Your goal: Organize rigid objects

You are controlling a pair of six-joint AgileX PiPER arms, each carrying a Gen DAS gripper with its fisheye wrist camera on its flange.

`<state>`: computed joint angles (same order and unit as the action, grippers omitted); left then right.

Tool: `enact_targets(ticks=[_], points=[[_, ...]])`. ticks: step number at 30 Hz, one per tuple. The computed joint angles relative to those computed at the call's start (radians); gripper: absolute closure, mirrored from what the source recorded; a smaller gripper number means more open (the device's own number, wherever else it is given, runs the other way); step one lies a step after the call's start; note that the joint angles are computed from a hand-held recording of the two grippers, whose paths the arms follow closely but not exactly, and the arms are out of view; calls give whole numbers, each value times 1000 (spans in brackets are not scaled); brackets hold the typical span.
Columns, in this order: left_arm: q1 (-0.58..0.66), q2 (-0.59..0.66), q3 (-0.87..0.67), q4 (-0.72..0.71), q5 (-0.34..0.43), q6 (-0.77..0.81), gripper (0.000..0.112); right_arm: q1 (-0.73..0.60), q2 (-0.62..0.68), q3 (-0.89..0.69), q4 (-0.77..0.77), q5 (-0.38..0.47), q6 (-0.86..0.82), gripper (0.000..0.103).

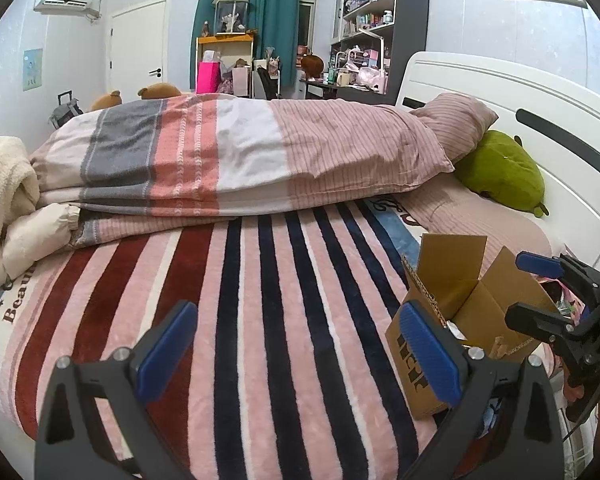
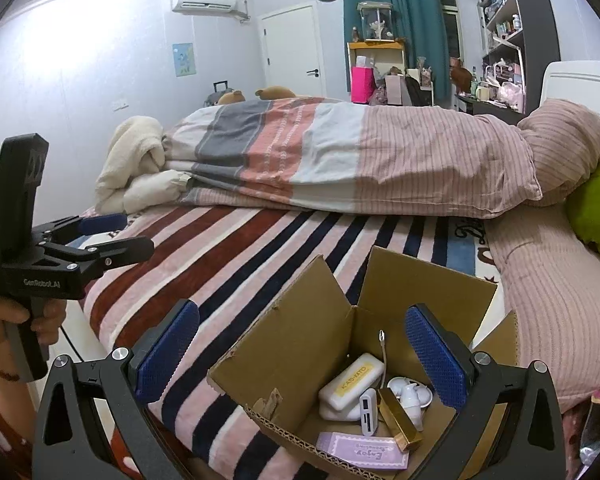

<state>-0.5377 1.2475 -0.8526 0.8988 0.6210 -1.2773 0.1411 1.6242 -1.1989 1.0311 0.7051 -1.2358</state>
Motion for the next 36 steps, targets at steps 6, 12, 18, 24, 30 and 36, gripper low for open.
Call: enact_targets(ticks=[6,12,18,24,30,36], points=[[4,1,0,-3,-3,6,12,-6,5,-4,3,9,-8,0],[1,2,-2,-2,0,2,12,-10,11,-6,8,16,-15,0],[6,1,-1,-6,-3,9,12,-10,10,-5,9,15,-14,0],[11,0,1,-8,-6,13,12,-10,12,-3,13,16,-19,0],[13,0,0,-10,-6,18,12,-10,11,0,17,17,-22,0],[20,-3,5,-10,-12,23,12,-10,9,5,22,16,-29,0]])
